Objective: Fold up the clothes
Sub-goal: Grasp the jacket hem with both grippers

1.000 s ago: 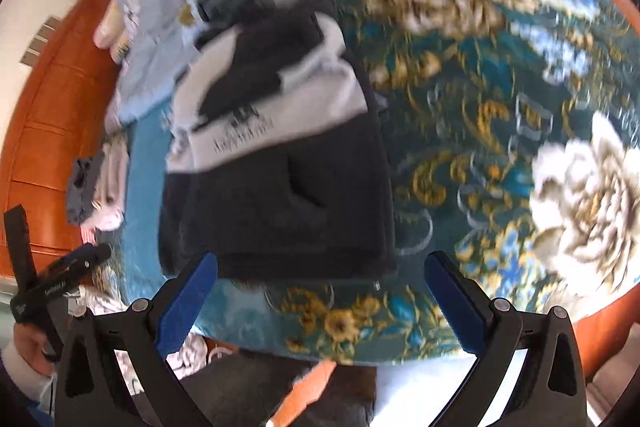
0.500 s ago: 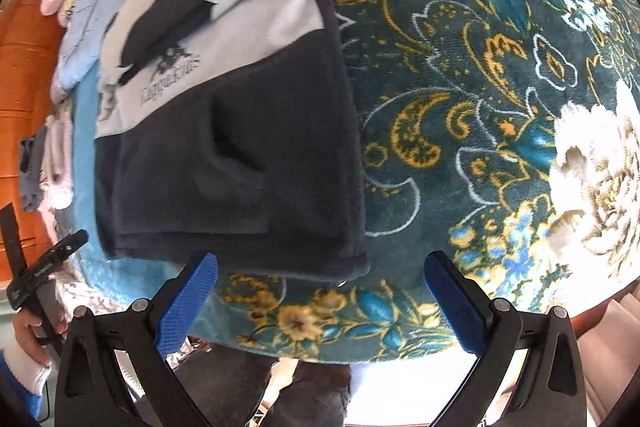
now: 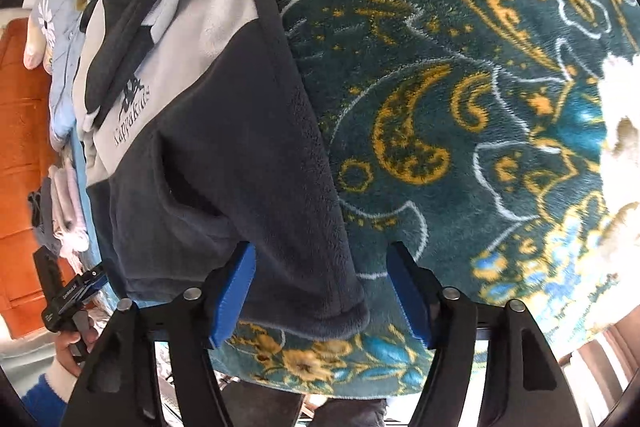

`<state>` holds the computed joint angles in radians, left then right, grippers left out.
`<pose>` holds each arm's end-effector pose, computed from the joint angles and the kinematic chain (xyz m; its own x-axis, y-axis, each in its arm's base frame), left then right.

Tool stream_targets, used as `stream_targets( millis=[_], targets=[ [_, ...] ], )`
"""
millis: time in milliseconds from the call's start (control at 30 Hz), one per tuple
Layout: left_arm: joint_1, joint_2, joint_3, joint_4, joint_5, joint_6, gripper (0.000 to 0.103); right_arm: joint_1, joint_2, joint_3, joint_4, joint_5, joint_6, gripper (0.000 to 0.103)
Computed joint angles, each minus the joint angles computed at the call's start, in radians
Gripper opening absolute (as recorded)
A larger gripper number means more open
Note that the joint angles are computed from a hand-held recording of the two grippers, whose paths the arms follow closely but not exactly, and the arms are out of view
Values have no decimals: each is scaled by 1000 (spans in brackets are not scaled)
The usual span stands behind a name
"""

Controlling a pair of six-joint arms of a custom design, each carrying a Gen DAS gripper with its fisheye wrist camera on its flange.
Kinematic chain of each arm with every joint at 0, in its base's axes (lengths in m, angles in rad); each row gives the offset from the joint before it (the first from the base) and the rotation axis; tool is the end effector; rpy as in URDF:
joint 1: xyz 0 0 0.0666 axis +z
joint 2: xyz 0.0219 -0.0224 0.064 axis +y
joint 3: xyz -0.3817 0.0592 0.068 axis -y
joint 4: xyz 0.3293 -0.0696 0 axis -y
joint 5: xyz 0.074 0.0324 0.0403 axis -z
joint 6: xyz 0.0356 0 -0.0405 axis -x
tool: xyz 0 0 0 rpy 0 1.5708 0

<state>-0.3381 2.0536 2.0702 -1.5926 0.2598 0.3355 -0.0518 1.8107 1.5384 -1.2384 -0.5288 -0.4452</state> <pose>0.5514 -0.2040 0.3342 -0.9959 0.0129 0.0895 -0.0091 0.9705 -0.2408 0.5021 -0.0085 0.2921 -0.8935 0.4186 0.1627 0.4423 0.7574 0.4804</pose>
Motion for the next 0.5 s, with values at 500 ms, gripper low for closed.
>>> stream_targets(
  millis=[500],
  targets=[
    [-11,-14,-70,-28,47,-98,47,-56,-29,-126,71,-158,-45,37]
  ],
)
